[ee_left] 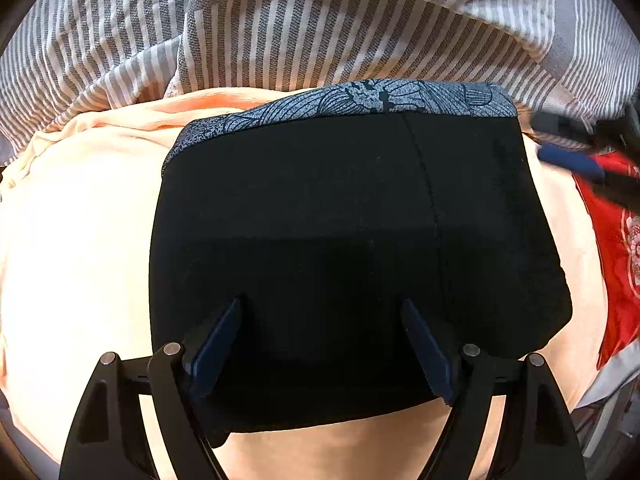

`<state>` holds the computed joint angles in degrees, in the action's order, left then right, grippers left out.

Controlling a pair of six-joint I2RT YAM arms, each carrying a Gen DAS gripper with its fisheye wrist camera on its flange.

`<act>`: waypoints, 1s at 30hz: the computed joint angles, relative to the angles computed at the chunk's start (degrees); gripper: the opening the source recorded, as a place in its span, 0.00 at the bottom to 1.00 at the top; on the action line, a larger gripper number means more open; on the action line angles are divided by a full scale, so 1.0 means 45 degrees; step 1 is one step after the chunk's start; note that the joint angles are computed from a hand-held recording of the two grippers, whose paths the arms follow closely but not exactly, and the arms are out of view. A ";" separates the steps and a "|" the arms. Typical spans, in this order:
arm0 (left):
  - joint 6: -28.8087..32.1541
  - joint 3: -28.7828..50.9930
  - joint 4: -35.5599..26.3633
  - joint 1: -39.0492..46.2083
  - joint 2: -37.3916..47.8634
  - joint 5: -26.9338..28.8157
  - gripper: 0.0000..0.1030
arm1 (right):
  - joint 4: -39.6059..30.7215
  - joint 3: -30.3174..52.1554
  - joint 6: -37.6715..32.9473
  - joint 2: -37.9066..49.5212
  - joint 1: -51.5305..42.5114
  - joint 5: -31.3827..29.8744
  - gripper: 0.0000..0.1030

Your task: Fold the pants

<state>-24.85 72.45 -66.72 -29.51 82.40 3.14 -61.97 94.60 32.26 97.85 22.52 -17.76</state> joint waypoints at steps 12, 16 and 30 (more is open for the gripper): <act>-0.0210 -0.0111 0.0270 -0.0387 0.0110 -0.0047 0.83 | -0.1996 0.3501 -0.0837 0.2677 0.0845 0.1909 0.10; -0.0143 -0.0088 0.0360 -0.0843 0.0312 -0.0281 0.83 | -0.2354 0.3432 -0.1232 0.2695 0.1043 0.2518 0.09; -0.0176 -0.0766 0.0956 -0.0746 0.0030 -0.0140 0.84 | -0.3512 0.1180 -0.0105 0.0623 0.1178 0.3069 0.16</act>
<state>-25.64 69.00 -62.42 -32.87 82.53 2.51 -77.78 99.91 31.78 100.66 27.82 -3.95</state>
